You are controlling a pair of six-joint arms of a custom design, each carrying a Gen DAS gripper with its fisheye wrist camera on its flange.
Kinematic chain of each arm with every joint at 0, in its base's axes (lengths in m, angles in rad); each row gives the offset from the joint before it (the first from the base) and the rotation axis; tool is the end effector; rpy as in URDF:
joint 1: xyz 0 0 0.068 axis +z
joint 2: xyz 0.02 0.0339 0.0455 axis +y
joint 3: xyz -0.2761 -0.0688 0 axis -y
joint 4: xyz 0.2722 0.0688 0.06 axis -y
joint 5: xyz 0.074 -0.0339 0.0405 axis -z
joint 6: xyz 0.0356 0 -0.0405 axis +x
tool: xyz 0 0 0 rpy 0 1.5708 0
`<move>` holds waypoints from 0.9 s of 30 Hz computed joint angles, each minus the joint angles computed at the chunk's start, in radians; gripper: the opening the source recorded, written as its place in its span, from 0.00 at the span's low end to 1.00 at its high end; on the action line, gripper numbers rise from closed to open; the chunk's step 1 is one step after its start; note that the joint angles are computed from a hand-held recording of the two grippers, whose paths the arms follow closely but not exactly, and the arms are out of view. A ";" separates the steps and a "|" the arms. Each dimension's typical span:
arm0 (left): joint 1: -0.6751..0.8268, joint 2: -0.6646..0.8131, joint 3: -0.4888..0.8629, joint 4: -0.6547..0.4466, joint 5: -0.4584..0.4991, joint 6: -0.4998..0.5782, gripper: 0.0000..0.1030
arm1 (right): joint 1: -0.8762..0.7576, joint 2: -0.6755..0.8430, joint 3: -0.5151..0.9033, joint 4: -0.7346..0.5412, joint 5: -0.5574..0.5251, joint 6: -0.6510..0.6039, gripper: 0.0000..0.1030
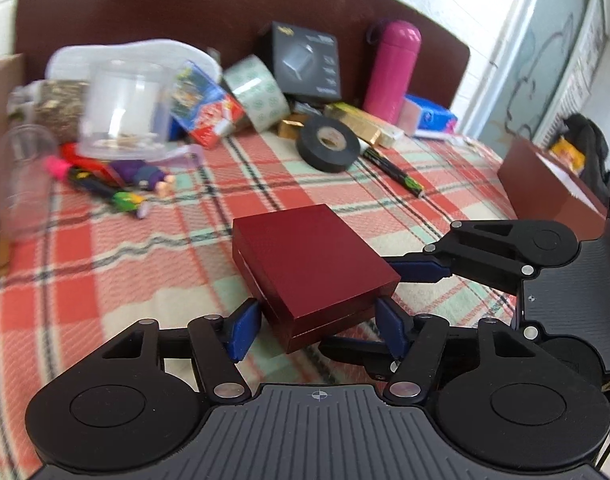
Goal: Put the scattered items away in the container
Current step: 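Lift and carry the red box with both tools into the cardboard box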
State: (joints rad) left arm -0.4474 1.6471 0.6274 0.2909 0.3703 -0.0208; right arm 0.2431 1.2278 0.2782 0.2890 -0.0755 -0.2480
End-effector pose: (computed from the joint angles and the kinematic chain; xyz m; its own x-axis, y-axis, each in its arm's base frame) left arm 0.2781 -0.1477 0.1169 -0.6137 0.2730 -0.7408 0.6341 0.7295 -0.2565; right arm 0.2137 0.0558 0.1199 -0.5042 -0.3772 -0.7768 -0.4349 0.8881 -0.1490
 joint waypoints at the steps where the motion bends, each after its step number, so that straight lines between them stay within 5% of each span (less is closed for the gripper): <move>1: 0.011 -0.032 -0.023 0.002 -0.004 -0.006 0.63 | 0.020 -0.018 0.001 -0.009 0.006 0.000 0.58; 9: 0.165 -0.363 -0.161 -0.090 -0.009 0.021 0.64 | 0.227 -0.086 0.066 -0.047 0.096 0.006 0.58; 16: 0.404 -0.566 -0.138 -0.230 0.078 0.095 0.63 | 0.365 0.019 0.242 -0.019 0.135 -0.028 0.58; 27: 0.734 -0.402 0.116 -0.279 0.245 0.194 0.64 | 0.467 0.387 0.679 0.030 0.144 -0.134 0.58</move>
State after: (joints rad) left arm 0.2868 1.2449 0.7437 0.0120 0.6154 0.1733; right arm 0.7099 1.6145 0.9571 0.3193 0.0683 -0.3823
